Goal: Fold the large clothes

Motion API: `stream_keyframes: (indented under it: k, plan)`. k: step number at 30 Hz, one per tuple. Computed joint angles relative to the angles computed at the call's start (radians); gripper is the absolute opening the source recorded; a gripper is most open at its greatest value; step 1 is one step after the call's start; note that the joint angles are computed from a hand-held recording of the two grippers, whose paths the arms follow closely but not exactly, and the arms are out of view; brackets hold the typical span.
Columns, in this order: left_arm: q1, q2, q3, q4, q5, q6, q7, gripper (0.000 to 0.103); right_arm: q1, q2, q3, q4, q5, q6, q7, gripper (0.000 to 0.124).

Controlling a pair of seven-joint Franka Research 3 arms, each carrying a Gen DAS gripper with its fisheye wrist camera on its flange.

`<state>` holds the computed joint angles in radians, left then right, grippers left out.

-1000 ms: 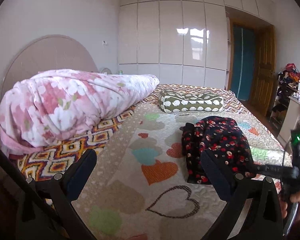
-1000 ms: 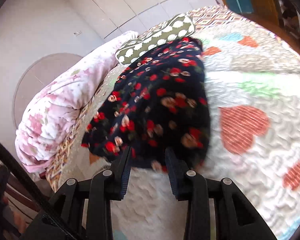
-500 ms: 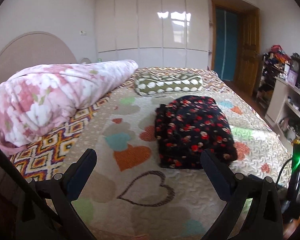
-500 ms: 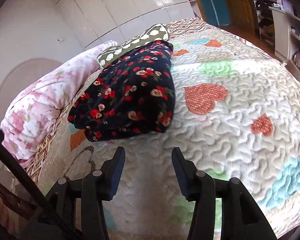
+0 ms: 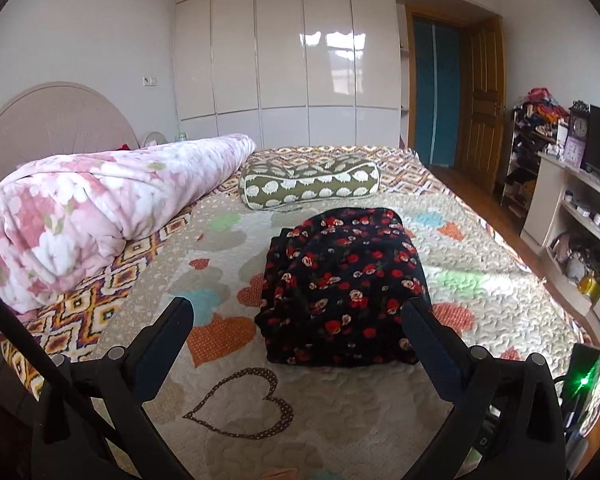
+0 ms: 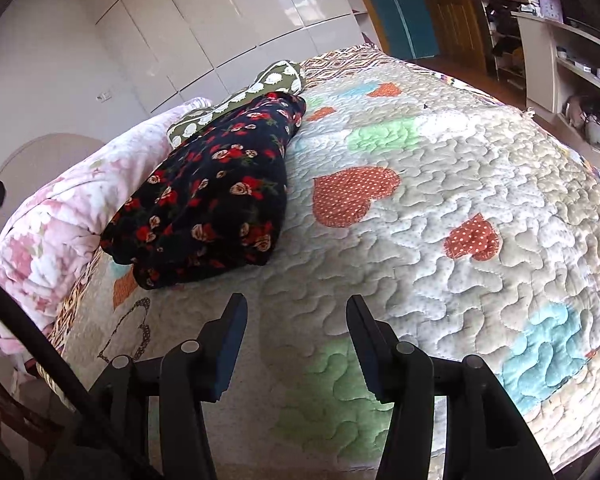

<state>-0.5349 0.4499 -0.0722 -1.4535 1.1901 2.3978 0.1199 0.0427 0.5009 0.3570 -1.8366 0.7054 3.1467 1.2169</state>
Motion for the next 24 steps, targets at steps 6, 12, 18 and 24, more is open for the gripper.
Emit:
stream_keyframes:
  k: [6, 12, 18, 24]
  plan:
    - [0.006, -0.086, 0.01, -0.11, 0.108, -0.014, -0.138, 0.103, 0.058, 0.002, -0.047, 0.013, -0.034, -0.025, 0.035, 0.056]
    - [0.067, -0.159, -0.039, -0.212, 0.108, -0.074, -0.149, 0.103, 0.145, -0.022, -0.118, 0.001, -0.099, -0.001, 0.084, 0.059]
    - [0.128, -0.191, -0.068, -0.297, 0.0, -0.055, -0.088, 0.103, 0.293, -0.015, -0.3, 0.065, -0.242, -0.05, 0.24, 0.059]
    - [0.166, -0.226, -0.078, -0.376, -0.036, -0.008, -0.095, 0.103, 0.37, 0.117, -0.418, 0.339, -0.43, -0.172, 0.366, 0.058]
